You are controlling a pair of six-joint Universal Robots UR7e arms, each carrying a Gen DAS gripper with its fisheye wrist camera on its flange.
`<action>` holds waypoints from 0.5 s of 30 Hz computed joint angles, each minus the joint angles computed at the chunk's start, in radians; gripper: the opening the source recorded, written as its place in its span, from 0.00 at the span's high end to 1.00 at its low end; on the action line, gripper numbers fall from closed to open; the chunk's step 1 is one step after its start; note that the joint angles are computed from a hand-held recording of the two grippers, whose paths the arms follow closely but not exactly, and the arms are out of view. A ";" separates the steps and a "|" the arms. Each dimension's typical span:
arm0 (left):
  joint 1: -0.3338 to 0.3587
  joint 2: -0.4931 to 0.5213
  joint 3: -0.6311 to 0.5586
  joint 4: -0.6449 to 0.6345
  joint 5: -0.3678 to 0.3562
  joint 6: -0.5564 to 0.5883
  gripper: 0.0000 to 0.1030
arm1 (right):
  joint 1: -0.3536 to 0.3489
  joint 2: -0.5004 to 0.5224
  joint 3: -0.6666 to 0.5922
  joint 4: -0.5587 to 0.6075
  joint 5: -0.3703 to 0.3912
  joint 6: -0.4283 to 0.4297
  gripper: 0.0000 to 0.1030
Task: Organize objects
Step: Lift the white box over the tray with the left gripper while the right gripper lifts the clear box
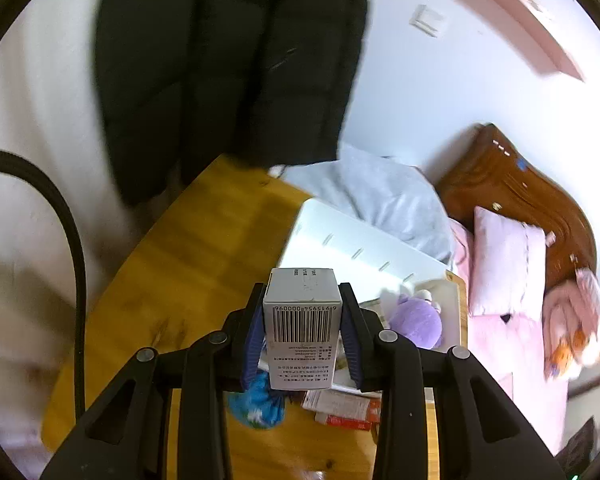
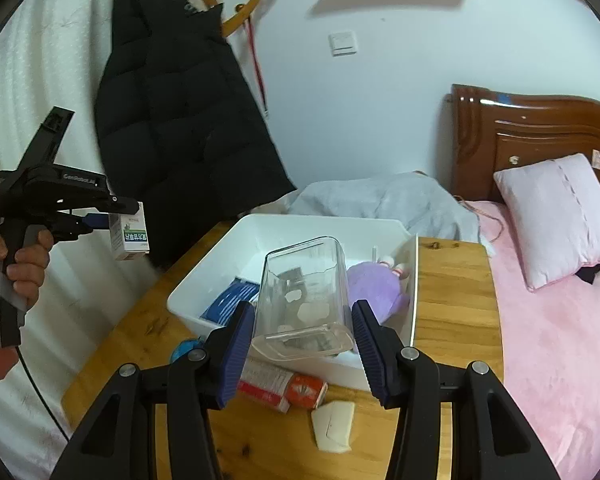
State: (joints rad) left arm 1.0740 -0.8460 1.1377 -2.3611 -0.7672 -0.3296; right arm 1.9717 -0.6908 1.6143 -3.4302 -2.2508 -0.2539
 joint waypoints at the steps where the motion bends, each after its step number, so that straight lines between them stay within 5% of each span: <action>1: 0.004 0.014 -0.023 0.004 -0.010 0.029 0.64 | 0.000 0.011 -0.014 -0.006 -0.010 0.002 0.50; 15: 0.053 0.223 -0.361 0.235 -0.158 0.311 0.64 | -0.012 0.139 -0.150 -0.085 -0.152 0.066 0.57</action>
State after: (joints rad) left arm 1.1273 -0.6228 0.7764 -2.1266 -0.9250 -0.0191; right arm 1.9602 -0.5515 1.4645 -3.5151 -2.4028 -0.1882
